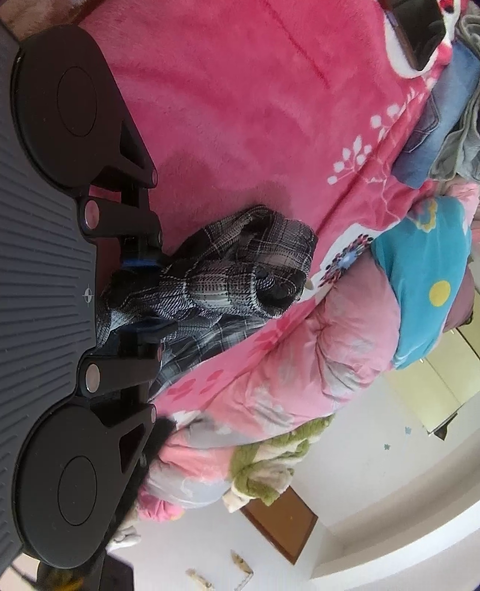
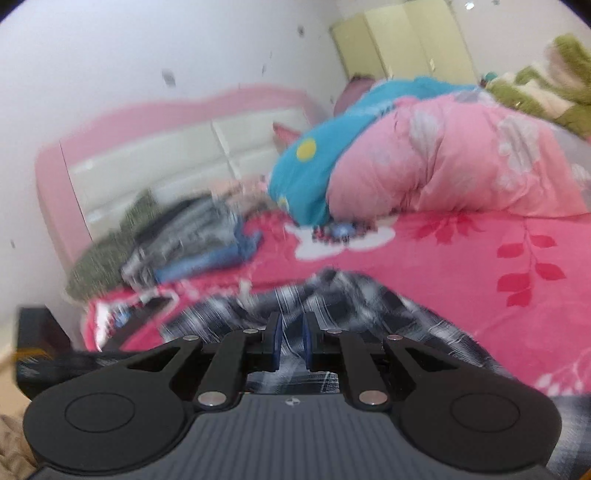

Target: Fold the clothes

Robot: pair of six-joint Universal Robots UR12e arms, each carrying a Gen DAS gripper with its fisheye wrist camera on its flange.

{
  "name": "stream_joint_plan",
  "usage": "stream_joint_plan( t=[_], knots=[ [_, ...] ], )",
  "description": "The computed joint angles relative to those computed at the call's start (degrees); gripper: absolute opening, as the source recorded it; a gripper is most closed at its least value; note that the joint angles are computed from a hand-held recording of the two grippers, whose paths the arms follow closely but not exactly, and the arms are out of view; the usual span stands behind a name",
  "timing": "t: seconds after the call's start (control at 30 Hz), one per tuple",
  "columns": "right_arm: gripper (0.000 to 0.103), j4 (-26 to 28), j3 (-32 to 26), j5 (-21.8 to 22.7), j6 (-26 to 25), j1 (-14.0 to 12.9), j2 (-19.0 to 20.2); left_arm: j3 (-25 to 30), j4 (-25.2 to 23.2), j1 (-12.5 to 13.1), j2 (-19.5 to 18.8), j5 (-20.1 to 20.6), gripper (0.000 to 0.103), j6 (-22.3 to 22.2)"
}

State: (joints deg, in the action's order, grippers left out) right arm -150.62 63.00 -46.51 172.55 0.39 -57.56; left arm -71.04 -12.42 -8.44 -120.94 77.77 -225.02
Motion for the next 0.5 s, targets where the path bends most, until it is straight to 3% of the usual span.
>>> stream_joint_plan(
  t=[0.2, 0.4, 0.5],
  knots=[
    [0.013, 11.8, -1.7, -3.8, -6.4, 1.3, 0.6, 1.2, -0.8, 0.4, -0.7, -0.9, 0.041, 1.4],
    [0.013, 15.1, 0.2, -2.3, -10.3, 1.6, -0.8, 4.3, -5.6, 0.0, -1.8, 0.9, 0.040, 4.2],
    [0.013, 18.0, 0.8, -1.0, -12.2, 1.6, -1.5, 5.1, -6.5, -0.2, -2.2, 2.0, 0.032, 4.7]
  ],
)
